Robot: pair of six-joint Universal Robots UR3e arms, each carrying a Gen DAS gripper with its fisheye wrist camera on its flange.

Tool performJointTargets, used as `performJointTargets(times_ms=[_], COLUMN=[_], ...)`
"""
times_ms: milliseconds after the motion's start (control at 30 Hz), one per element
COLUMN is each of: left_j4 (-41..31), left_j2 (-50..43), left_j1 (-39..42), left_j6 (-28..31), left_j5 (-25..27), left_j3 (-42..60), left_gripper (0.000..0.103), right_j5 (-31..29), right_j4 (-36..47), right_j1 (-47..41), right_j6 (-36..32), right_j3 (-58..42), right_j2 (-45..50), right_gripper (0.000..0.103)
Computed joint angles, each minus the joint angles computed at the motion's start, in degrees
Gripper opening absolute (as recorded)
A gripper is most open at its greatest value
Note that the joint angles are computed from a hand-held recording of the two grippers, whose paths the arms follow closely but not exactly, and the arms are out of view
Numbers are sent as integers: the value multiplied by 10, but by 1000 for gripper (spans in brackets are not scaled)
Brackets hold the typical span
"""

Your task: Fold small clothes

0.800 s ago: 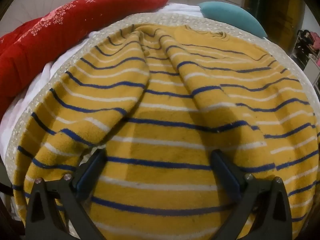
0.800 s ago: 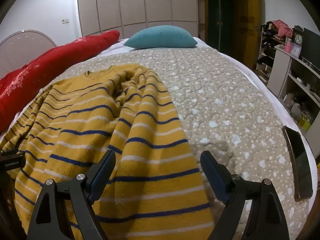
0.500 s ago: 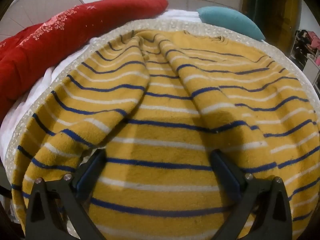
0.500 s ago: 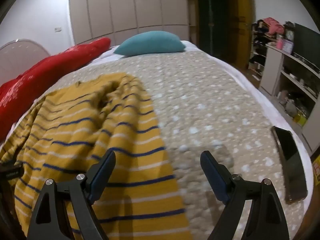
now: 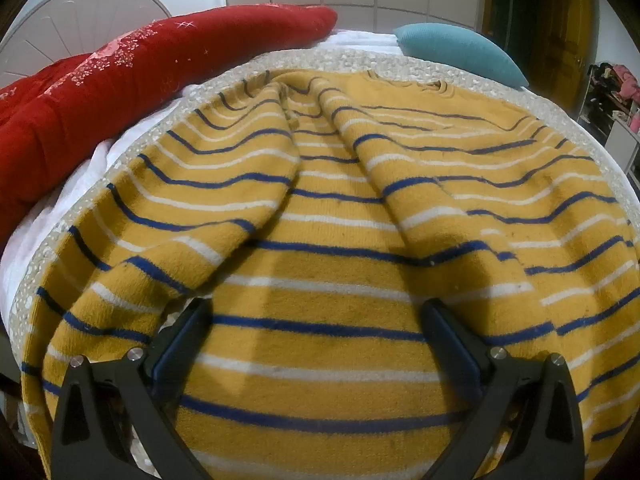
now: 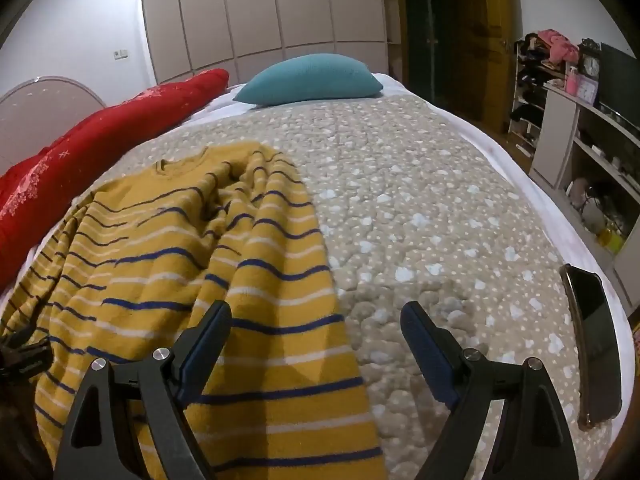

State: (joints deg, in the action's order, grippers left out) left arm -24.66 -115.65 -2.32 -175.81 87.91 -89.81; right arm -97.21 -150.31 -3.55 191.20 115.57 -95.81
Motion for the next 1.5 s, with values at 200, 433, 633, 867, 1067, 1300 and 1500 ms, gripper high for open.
performJointTargets(times_ms=[200, 433, 633, 867, 1067, 1300, 1500], left_j4=[6, 10, 12, 15, 18, 21, 25], left_j2=[-1, -1, -2, -4, -4, -4, -3], left_j1=[0, 1, 2, 2, 2, 2, 2], left_j6=[0, 1, 1, 2, 2, 2, 2], left_j5=[0, -1, -1, -2, -2, -2, -2], left_j3=[-2, -3, -2, -2, -5, -5, -10], left_gripper=[103, 103, 103, 103, 103, 103, 103], right_j5=[-18, -33, -55, -82, -87, -87, -87], right_j4=[-33, -44, -44, -42, -44, -43, -44], right_j1=[4, 11, 24, 41, 44, 44, 43], right_j6=[18, 32, 35, 40, 41, 41, 40], right_j3=[31, 37, 29, 19, 20, 20, 20], right_j2=[28, 39, 52, 65, 66, 67, 67], right_gripper=[90, 92, 93, 93, 94, 94, 94])
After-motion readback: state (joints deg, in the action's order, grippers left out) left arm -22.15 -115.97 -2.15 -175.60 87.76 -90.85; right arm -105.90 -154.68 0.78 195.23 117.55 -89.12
